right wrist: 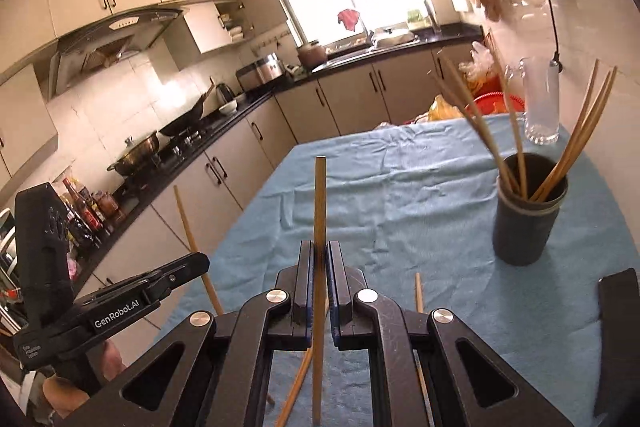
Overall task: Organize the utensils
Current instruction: 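Lift both chopsticks upright and carry them toward the grey cup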
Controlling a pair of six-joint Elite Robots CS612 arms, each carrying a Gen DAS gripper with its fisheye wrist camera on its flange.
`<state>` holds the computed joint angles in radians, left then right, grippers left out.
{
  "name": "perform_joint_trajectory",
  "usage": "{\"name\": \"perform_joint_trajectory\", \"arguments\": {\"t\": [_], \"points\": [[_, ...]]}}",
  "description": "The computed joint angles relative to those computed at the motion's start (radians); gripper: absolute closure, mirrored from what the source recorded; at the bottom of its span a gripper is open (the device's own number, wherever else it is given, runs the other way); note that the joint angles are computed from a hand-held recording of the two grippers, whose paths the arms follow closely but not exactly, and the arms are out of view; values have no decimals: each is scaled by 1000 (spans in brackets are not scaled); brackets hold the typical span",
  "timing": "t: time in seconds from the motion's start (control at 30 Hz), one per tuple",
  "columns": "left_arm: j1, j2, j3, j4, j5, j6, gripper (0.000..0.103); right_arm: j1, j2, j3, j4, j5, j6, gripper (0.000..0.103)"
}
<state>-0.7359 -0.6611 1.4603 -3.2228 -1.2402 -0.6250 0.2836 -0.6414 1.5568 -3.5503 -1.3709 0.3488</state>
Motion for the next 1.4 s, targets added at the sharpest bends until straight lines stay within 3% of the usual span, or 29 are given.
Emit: {"name": "perform_joint_trajectory", "arguments": {"t": [0.73, 1.4], "points": [[-18, -14, -9, -10, 34, 32, 97, -39, -27, 65, -136, -17, 92, 97], [-37, 17, -116, 42, -45, 115, 97, -99, -73, 169, -260, -74, 204, 97]]}}
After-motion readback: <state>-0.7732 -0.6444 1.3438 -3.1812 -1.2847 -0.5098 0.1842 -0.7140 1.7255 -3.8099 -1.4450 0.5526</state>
